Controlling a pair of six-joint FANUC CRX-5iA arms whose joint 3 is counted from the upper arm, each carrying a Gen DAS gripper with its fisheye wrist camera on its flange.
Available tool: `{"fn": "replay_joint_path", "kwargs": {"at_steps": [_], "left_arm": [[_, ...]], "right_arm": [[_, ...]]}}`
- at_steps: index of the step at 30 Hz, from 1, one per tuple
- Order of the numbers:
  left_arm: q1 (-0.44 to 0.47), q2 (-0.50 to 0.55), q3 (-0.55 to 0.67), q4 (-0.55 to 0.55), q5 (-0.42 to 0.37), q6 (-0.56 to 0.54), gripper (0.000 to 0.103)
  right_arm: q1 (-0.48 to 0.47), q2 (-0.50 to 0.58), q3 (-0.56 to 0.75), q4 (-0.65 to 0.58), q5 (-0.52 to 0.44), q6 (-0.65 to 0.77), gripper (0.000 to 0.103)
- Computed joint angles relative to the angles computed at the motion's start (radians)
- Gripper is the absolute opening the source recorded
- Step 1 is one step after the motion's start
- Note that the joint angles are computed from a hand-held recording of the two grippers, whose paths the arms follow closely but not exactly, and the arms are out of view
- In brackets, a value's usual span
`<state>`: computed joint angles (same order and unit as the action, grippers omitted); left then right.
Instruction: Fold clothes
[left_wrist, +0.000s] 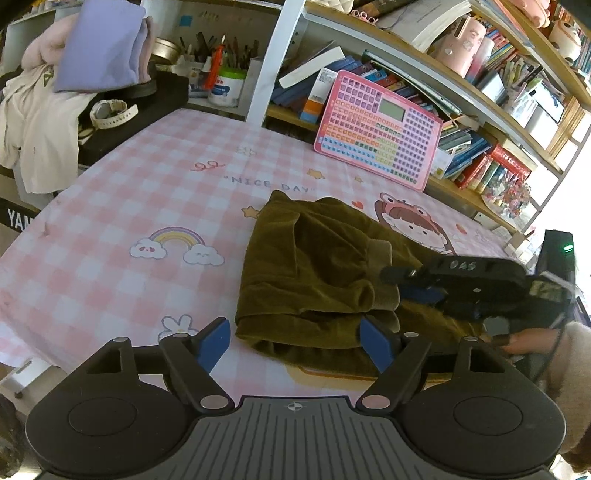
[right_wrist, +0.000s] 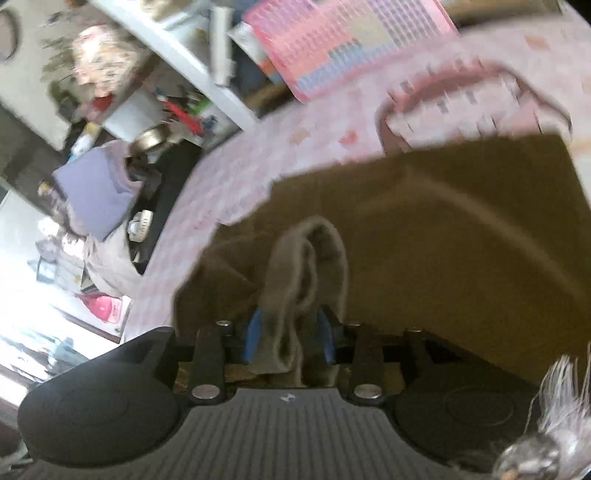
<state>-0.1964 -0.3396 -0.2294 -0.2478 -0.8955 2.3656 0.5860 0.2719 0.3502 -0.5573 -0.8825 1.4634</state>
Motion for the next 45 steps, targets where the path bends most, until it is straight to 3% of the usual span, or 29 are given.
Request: {"fn": "replay_joint_path", "kwargs": {"at_steps": [4, 8, 13, 15, 17, 19, 29, 35, 37, 39, 41, 42, 45], "left_arm": [[0.016, 0.001, -0.011, 0.027, 0.024, -0.031, 0.081], [0.043, -0.025, -0.049, 0.069, 0.069, -0.074, 0.088], [0.122, -0.055, -0.112, 0.175, 0.107, -0.148, 0.09], [0.182, -0.064, -0.16, 0.284, 0.145, -0.246, 0.09], [0.253, -0.071, -0.229, 0.461, 0.2, -0.42, 0.09], [0.289, -0.059, -0.26, 0.549, 0.229, -0.512, 0.089], [0.358, 0.127, -0.238, 0.748, 0.296, -0.733, 0.089], [0.362, 0.193, -0.308, 1.051, 0.355, -0.944, 0.088], [0.36, 0.206, -0.304, 1.07, 0.36, -0.931, 0.081], [0.363, 0.223, -0.281, 1.045, 0.343, -0.871, 0.041], [0.364, 0.238, -0.25, 0.994, 0.316, -0.776, 0.037], [0.36, 0.239, -0.245, 0.992, 0.316, -0.775, 0.027], [0.335, 0.22, -0.225, 0.956, 0.34, -0.824, 0.016]], "right_arm": [[0.055, -0.025, -0.033, 0.103, 0.056, 0.069, 0.028], [0.098, 0.007, -0.048, 0.254, 0.027, -0.017, 0.016], [0.081, -0.005, -0.073, 0.209, 0.044, -0.013, 0.017], [0.09, -0.029, -0.103, 0.233, 0.072, -0.042, 0.018], [0.106, -0.069, -0.16, 0.295, 0.118, -0.092, 0.031], [0.123, -0.112, -0.225, 0.373, 0.149, -0.162, 0.037], [0.174, -0.274, -0.495, 0.752, 0.181, -0.553, 0.047], [0.17, -0.316, -0.576, 0.921, 0.179, -0.778, 0.048], [0.169, -0.324, -0.59, 0.948, 0.173, -0.825, 0.048], [0.168, -0.33, -0.598, 0.965, 0.167, -0.859, 0.048], [0.167, -0.33, -0.599, 0.973, 0.164, -0.887, 0.048], [0.168, -0.327, -0.597, 0.975, 0.161, -0.895, 0.048], [0.174, -0.317, -0.587, 0.98, 0.153, -0.908, 0.048]]}}
